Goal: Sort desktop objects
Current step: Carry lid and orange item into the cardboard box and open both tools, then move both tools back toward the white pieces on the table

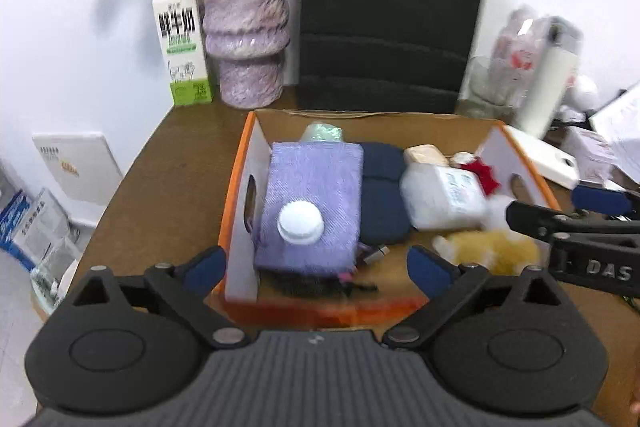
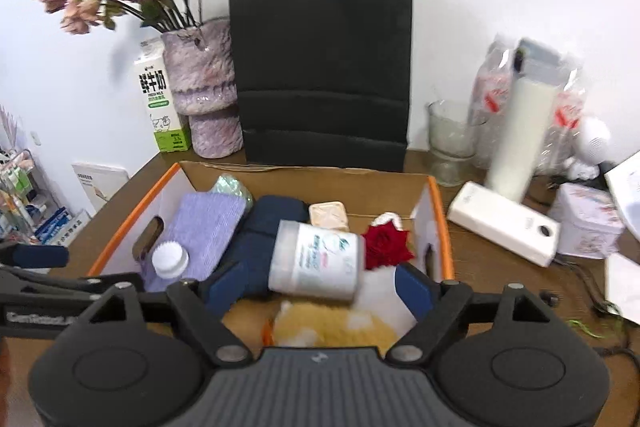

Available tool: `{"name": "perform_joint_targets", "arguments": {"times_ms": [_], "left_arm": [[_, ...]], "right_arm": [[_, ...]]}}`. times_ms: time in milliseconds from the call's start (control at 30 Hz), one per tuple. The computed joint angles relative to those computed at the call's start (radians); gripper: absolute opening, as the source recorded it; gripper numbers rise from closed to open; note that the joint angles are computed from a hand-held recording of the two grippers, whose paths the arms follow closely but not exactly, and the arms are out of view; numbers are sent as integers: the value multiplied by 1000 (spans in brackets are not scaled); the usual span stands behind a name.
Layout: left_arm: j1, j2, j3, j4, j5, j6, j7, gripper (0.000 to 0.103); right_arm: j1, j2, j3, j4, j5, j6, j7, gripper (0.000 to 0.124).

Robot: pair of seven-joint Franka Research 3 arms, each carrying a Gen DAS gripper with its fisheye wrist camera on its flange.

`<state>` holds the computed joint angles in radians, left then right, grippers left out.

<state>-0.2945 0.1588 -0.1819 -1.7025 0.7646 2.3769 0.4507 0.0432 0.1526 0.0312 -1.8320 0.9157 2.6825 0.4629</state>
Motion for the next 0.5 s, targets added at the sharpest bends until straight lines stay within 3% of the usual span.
{"name": "perform_joint_targets", "arguments": {"times_ms": [100, 233, 300, 433, 500], "left_arm": [[-23, -119, -14, -179, 176, 85, -176, 102], [-36, -228, -88, -361, 330, 47, -396, 103], [-39, -273, -122, -446, 389, 41, -508, 103], [-72, -318, -192, -563, 420, -60, -653, 103], [-88, -349, -198, -613, 392, -33, -656, 103]], "right_arm": [[-24, -109, 8, -153, 266, 40, -301, 89], [-1, -245, -58, -360, 527, 55, -618, 89], [2, -303, -95, -456, 557, 25, -655, 89], [2, -393, -133, -625, 558, 34, -691, 89], [3, -438, -146, -693, 570, 49, -733, 89]]}}
